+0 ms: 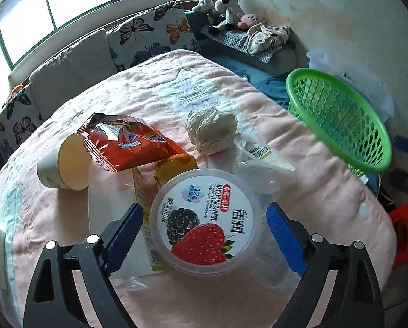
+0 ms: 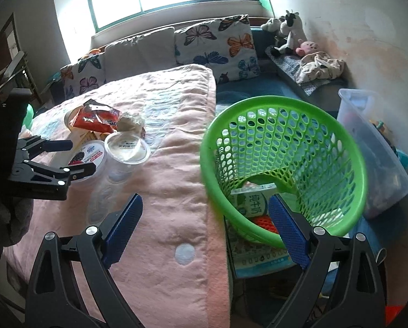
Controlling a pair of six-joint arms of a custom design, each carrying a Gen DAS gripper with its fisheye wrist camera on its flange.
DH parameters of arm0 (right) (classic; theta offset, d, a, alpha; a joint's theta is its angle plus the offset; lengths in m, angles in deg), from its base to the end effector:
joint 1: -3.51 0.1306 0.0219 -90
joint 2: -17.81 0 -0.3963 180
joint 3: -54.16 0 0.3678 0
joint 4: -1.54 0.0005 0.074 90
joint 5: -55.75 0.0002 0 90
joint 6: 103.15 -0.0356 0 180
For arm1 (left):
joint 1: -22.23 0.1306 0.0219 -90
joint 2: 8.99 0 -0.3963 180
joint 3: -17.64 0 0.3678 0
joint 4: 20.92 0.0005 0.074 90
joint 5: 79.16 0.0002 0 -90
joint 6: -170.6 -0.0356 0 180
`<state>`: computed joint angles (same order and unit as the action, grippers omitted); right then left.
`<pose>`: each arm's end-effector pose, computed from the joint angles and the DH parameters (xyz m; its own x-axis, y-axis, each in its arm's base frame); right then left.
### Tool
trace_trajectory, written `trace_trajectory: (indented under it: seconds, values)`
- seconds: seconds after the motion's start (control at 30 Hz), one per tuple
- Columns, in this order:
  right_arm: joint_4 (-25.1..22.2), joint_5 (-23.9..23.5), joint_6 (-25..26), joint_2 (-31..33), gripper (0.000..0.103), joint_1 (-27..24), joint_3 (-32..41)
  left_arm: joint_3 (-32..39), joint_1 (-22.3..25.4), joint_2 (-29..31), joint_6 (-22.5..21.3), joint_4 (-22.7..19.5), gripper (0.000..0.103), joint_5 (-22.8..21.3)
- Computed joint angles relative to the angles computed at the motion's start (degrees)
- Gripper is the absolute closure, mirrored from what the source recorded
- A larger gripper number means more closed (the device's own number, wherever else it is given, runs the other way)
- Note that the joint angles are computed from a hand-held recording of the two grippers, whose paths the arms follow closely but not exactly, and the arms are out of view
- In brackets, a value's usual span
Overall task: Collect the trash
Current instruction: 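Reach the left tool to the strawberry yogurt cup and grasp it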
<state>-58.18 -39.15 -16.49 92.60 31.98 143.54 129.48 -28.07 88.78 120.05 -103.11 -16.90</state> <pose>0.3073 0.1695 0.5279 -0.6527 -0.2879 -0.7008 -0.4907 0.8654 0.1015 0.3135 -0.3524 0.5147 -0.8200 0.1073 -0.5622 0.0636 0.9933 0.0967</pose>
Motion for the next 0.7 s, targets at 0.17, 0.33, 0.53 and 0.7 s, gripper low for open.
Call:
trace_trajectory:
  seconds: [0.17,0.33,0.53,0.7]
  values:
    - [-0.4,-0.6,0.0,0.8,0.01,0.4,0.6,-0.2,0.1,0.4,-1.8,0.2,0.013,0.7]
    - [-0.5,-1.1,0.1,1.5,0.01,1.4,1.1,-0.2,0.1,0.8,-2.3,-0.1,0.012,0.2]
    - [-0.7,-1.4,0.3,2.2,0.01,2.3,1.4,-1.0,-0.4,0.5,-2.9,0.3,0.017,-0.8]
    - [-1.0,-1.6,0.4,2.5,0.01,2.5,1.7,-1.4,-0.9,0.2,-3.1,0.5,0.017,-1.6]
